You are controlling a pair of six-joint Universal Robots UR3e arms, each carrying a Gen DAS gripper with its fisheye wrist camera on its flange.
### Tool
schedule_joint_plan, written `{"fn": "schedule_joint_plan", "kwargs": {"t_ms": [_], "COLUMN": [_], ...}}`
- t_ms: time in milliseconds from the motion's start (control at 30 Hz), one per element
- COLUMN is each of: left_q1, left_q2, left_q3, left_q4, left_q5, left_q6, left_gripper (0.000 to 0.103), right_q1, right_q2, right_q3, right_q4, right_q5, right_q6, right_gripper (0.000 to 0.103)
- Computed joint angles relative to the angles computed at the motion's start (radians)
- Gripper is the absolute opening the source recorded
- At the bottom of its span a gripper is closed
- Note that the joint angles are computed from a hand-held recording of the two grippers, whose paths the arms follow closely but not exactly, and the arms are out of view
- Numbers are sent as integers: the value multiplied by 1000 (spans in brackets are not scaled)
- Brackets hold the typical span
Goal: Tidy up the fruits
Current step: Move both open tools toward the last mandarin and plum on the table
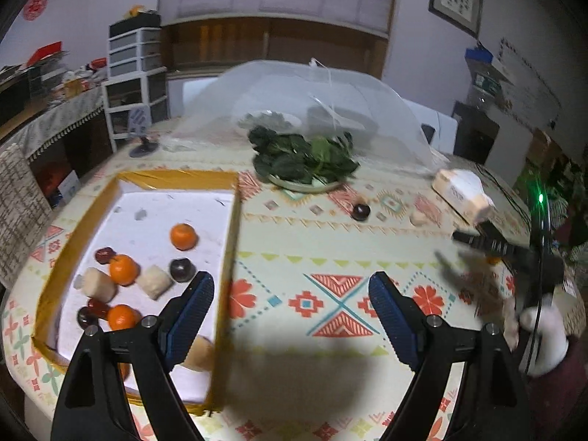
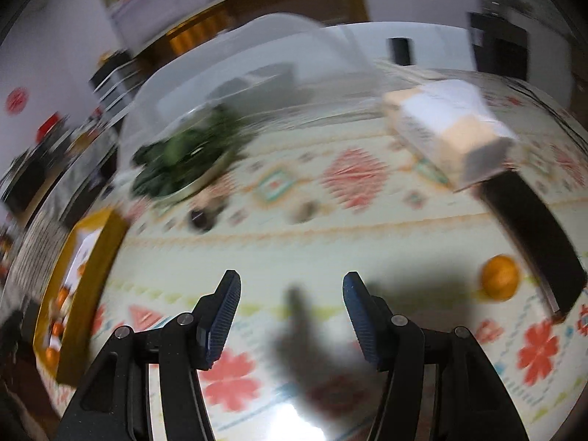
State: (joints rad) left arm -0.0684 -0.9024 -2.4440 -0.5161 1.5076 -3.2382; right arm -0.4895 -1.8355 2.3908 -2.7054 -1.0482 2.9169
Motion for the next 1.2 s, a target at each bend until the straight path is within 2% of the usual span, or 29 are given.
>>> {"fn": "schedule_joint_plan", "kwargs": {"t_ms": [133,300,400,533,633,733,800,867,933,1000,1200], "left_q1": [-21,-15,-43,-141,-227,-271,-295,-313,-341,-358,-436], "left_q2": [-64,-153,-263,-491,-668,-841,-965,-1055,-1177,-1265,-1491], "left_q3": [10,35,95,257,420,598,739,842,987,1104,1425], "left_q4": [34,71,100,159,185,178,136,105,60,6,-95], "left_q5": [11,-54,-91,-104,-55,-57,-56,-44,-13,-1,104], "left_q6": [-4,8,-9,-57,-71,-76,-78,-84,-95,-98,-51], "left_gripper": [86,86,86,86,86,86,86,86,86,86,85], "right_q1": [-134,-464,-581,-564,-478,-379,-338,-340,-354,-370,-419], "right_q2": [-69,-314,-350,-286,-181,-53,26,46,50,62,29], "right_q3": [4,14,2,29,61,78,68,68,68,60,68], "right_q4": [91,465,619,530,311,74,-9,-27,-32,0,68], "right_q5": [55,186,210,182,123,29,-13,-8,11,39,107], "right_q6": [-62,-314,-434,-425,-328,-230,-189,-184,-186,-206,-244], "right_gripper": [62,62,62,62,62,62,62,62,57,39,36]}}
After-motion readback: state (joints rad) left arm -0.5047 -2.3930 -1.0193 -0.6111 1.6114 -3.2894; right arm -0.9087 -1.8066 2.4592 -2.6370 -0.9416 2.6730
